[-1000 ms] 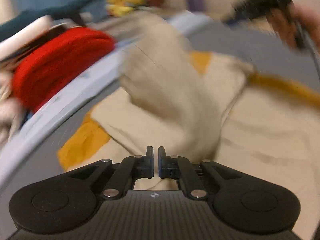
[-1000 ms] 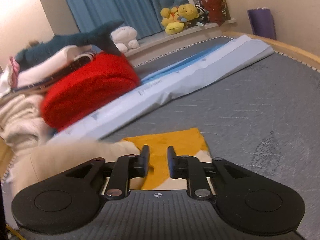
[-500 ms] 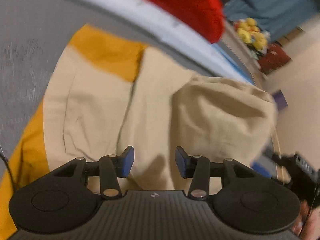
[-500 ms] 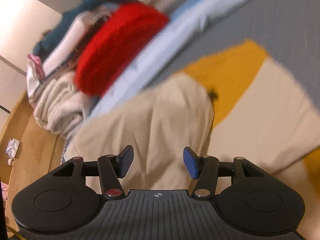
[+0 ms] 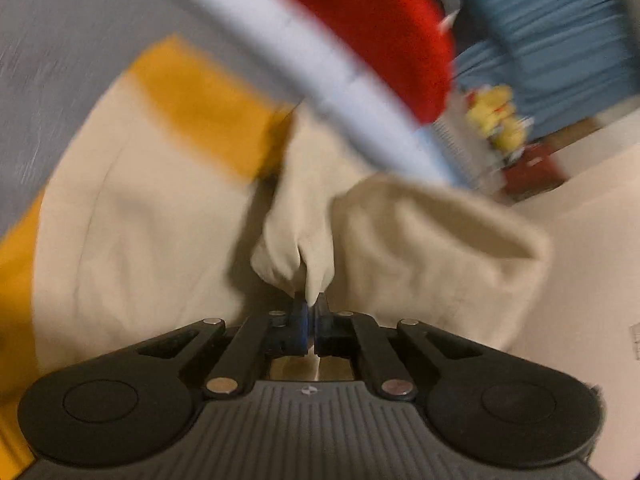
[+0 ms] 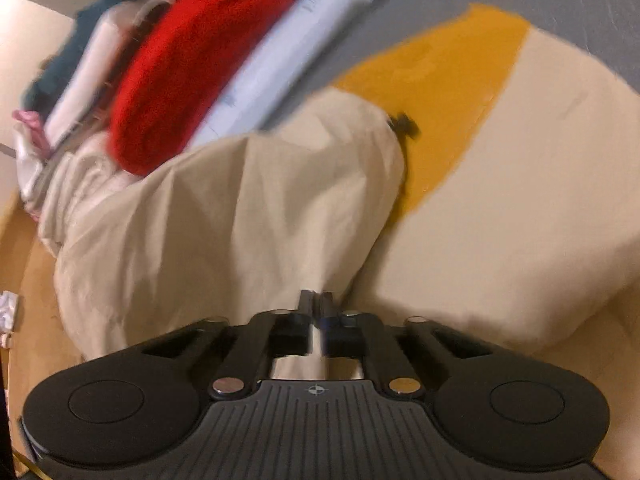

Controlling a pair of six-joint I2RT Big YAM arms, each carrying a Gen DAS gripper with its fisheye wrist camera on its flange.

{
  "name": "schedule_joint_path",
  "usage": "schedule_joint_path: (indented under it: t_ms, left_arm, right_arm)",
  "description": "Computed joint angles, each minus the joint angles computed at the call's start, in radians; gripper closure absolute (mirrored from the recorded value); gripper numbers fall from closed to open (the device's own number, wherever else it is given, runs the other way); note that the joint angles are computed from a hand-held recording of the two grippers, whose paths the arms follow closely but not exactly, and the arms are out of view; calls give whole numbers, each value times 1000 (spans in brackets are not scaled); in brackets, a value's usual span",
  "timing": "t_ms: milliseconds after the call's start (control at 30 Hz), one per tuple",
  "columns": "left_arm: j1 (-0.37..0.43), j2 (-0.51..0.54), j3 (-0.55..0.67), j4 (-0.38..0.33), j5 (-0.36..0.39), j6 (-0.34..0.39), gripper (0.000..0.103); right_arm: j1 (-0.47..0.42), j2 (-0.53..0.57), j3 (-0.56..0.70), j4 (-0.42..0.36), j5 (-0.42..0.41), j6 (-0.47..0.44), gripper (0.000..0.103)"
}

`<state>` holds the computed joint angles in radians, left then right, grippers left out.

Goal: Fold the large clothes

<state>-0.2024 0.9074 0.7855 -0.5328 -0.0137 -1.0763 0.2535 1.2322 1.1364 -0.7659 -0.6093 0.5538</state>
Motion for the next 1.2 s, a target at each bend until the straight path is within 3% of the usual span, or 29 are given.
schedule_joint_path:
  t_ms: [100, 167, 233, 267, 300, 367, 467, 500, 533, 567, 600, 633, 733, 833, 867, 967, 1067, 1133, 1200]
  left_arm:
    - [11, -70, -35, 131, -60, 28, 101]
    - [20, -87, -42, 156, -67, 30, 101]
    - [20, -53, -11, 64, -94, 45, 101]
    - [21, -25, 9, -13, -84, 39, 100]
    - [27, 26, 42, -130, -47, 24, 100]
    - [32, 123, 81, -283, 41, -2, 99]
    - [33, 141, 87, -303, 64, -20, 92]
    - [31, 140, 103, -315, 47, 5, 80]
    - [27, 137, 119, -327, 18, 31, 61]
    - [19, 129, 132, -341, -26, 47, 54]
    - [9, 115, 141, -348, -76, 53, 48]
    - [-1, 106, 150, -353, -117, 57, 48]
    - [-28, 48, 139, -276, -235, 77, 47]
    - [-50, 21, 130, -129, -276, 122, 47]
    - [-68, 14, 122, -89, -284, 138, 47]
    - [-118, 18, 116, 9, -264, 205, 45]
    - [-177, 11, 112, -19, -238, 233, 44]
    - [-190, 35, 120, -65, -210, 232, 45]
    - [-190, 82, 144, -153, -177, 225, 46]
  right_arm:
    - [-16, -76, -52, 141, 1, 46, 103]
    - [-25, -115, -77, 200, 28, 83, 103]
    - [-28, -130, -80, 167, 85, 94, 103]
    - [-26, -122, -68, 111, 104, 88, 103]
    - [-23, -103, -50, 23, 123, 74, 103]
    - [-10, -62, -26, -127, 171, 44, 103]
    - [-5, -36, -14, -222, 228, 29, 101]
    - [-7, -37, -5, -232, 236, 30, 99]
    - [-7, -44, 2, -233, 249, 27, 92]
    - [-7, -57, 6, -224, 272, 17, 78]
    - [-2, -73, 10, -215, 312, 2, 71]
    - [5, -88, 14, -209, 356, -11, 61]
    - [15, -146, 4, -135, 437, -34, 59]
    - [9, -201, -36, 24, 347, -41, 57]
    - [9, -215, -46, 60, 290, -52, 49]
    - [-19, -229, -69, 123, 33, -18, 40]
    - [-1, -221, -73, 101, -51, -24, 40]
    - [20, -200, -55, 42, -13, -68, 40]
    - [38, -182, -33, -62, 56, -122, 41]
